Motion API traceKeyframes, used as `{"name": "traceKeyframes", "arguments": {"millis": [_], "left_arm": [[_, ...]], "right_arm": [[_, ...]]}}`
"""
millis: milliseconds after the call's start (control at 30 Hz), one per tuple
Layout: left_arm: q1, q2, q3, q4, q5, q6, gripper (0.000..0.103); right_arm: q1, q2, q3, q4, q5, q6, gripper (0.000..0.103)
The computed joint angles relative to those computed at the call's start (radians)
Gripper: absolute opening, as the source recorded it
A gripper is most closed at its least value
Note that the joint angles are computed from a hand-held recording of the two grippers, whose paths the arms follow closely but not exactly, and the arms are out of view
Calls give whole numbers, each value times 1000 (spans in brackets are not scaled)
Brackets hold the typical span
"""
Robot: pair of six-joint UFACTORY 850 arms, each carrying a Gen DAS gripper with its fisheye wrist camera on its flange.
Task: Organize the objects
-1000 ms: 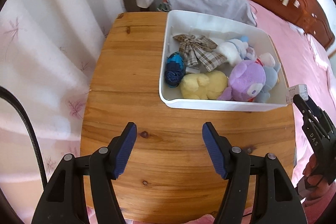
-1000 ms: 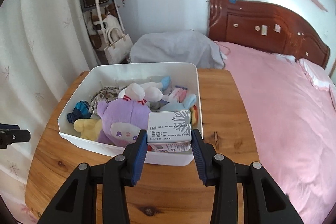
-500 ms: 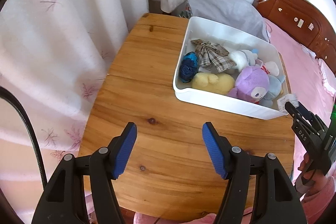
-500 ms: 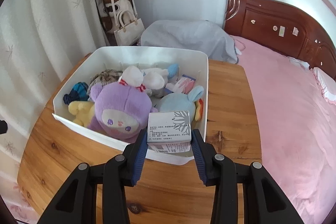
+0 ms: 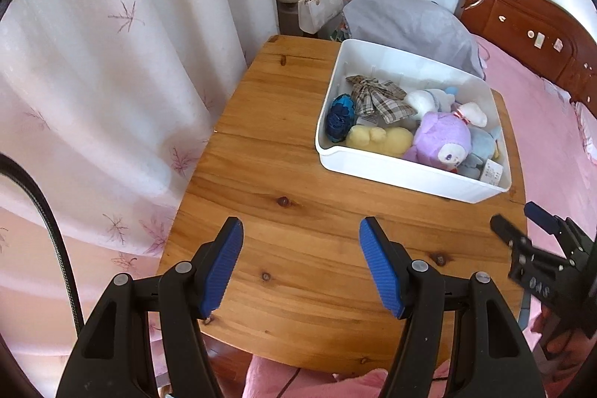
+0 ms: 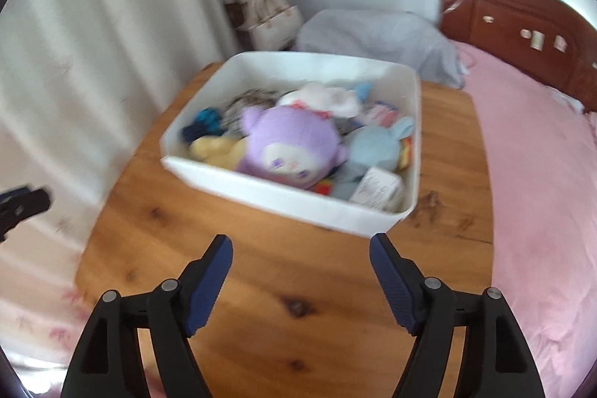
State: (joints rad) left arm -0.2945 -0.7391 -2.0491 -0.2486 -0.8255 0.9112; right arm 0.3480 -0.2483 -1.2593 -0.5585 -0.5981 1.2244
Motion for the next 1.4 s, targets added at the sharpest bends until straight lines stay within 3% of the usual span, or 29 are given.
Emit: {"name": "traceKeyframes", "arguments": {"millis": [233,367,533,667,800,1100,1167,1400], "left_arm": [[-1,15,-11,-14,-47,62,69],[-2,-7,-66,-28,-114,75,69],[-4,0,-86,-45,-137,112,70],[-1,1,-118,-84,-180,136,72],[5,36,-85,-138,-135,188,80],[13,83,-18,-199,-53,262,94],[11,82,-18,-198,-46,260,96],[10,59,-56,-207,-69,243,96]], "right_arm": [[54,28,-58,131,-63,-90,81],[70,43,-94,171,-101,-85,84],[111,68,-139,71,-171,31,87],[120,67,-171,89,-216,79,87],[143,42,-208,57,-289,109,87],[156,21,-222,90,-314,140,87],[159,19,-225,83,-325,151,102],[164,10,-235,65,-355,179,103]]}}
